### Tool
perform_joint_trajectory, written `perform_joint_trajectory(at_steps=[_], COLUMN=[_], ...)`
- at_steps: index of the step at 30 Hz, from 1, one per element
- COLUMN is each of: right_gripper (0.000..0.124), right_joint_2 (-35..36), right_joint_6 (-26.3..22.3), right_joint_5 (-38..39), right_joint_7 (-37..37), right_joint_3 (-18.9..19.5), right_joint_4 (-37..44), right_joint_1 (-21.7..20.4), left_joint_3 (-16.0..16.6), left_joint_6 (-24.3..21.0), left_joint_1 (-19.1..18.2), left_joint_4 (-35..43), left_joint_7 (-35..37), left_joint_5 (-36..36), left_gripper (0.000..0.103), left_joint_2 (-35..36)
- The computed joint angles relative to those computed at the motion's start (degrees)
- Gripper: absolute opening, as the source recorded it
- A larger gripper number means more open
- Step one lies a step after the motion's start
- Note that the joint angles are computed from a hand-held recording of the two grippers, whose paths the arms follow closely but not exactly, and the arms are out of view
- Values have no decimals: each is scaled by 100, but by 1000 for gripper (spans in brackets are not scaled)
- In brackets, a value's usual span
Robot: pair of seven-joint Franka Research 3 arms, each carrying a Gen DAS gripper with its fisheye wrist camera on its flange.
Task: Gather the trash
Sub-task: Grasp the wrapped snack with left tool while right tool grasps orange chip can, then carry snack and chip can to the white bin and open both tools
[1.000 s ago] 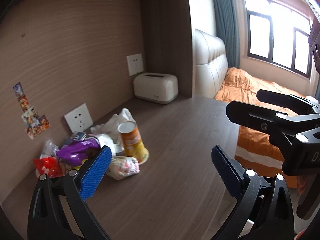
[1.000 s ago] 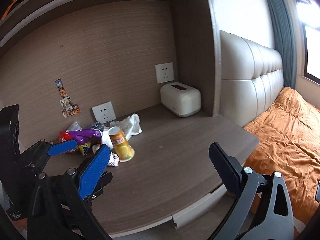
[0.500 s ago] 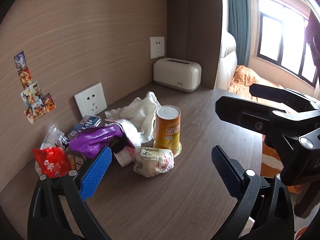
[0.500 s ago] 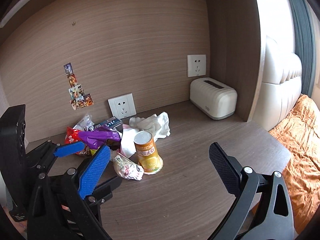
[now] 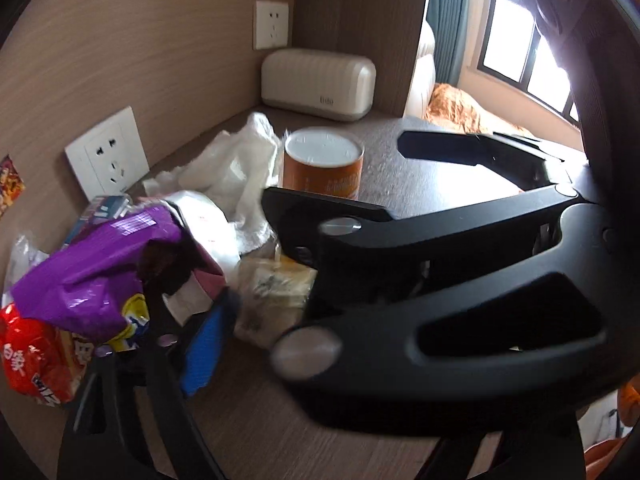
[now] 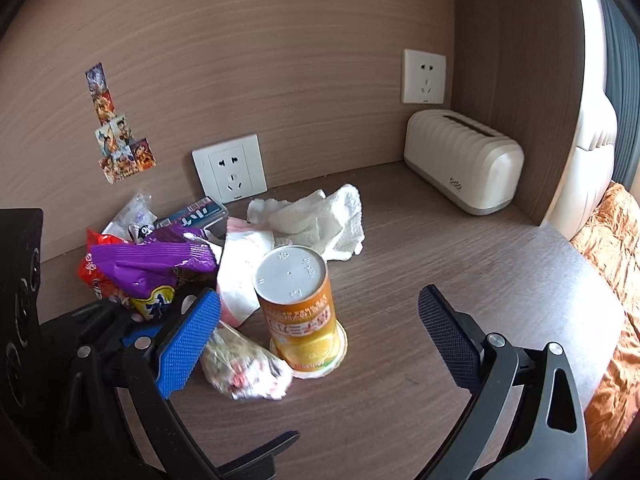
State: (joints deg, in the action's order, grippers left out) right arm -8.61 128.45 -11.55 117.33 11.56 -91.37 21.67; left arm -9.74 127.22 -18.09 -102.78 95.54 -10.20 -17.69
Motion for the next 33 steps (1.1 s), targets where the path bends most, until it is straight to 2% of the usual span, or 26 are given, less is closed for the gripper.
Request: perform_joint_trajectory(at_steps=[1,2,3,4,5,11,20,25,33], right_gripper=[91,76,68,49,44,44,44,44,44], right_joint_2=[56,112,163,204,230,-27,-1023,-1874,-3215], right_joint_6=[-46,-110,-153,-219,-274,-233,-729,-1029,-1684], right_joint_5=[-11,15,73,104,168,-37,-287,-229,15], right_joint_7=[-8,-46,-101,-130,-172,110,115,97,-171], right_joint_3=[9,7,-7,-17,-36,-67,4,75,49], right_joint_4=[41,85,113,149,177,102,-225,-725,-1401], right_joint_1=[4,20,41,60,79,11,-468,-859,-1539], left_joint_3=[20,49,38,16,-8,-8,-49,-260,-770], left_joint_6=[-76,-166,-150,-113,-94,-106,-279,-377,-350], left_joint_1=[-7,-22,-17,-7,0,11,-85,-258,-766], left_joint_4=[33,79,72,55,45,56,306,618,1217], left_joint_7=[35,91,108,116,113,-38,-179,-336,-550], left_joint_5=[-31,-109,-127,-109,-75,-118,-17,95,170], left_gripper=[57,54,54,53,52,51,51,51,51], left_joint_2=[50,109,120,118,115,-23,-312,-214,259])
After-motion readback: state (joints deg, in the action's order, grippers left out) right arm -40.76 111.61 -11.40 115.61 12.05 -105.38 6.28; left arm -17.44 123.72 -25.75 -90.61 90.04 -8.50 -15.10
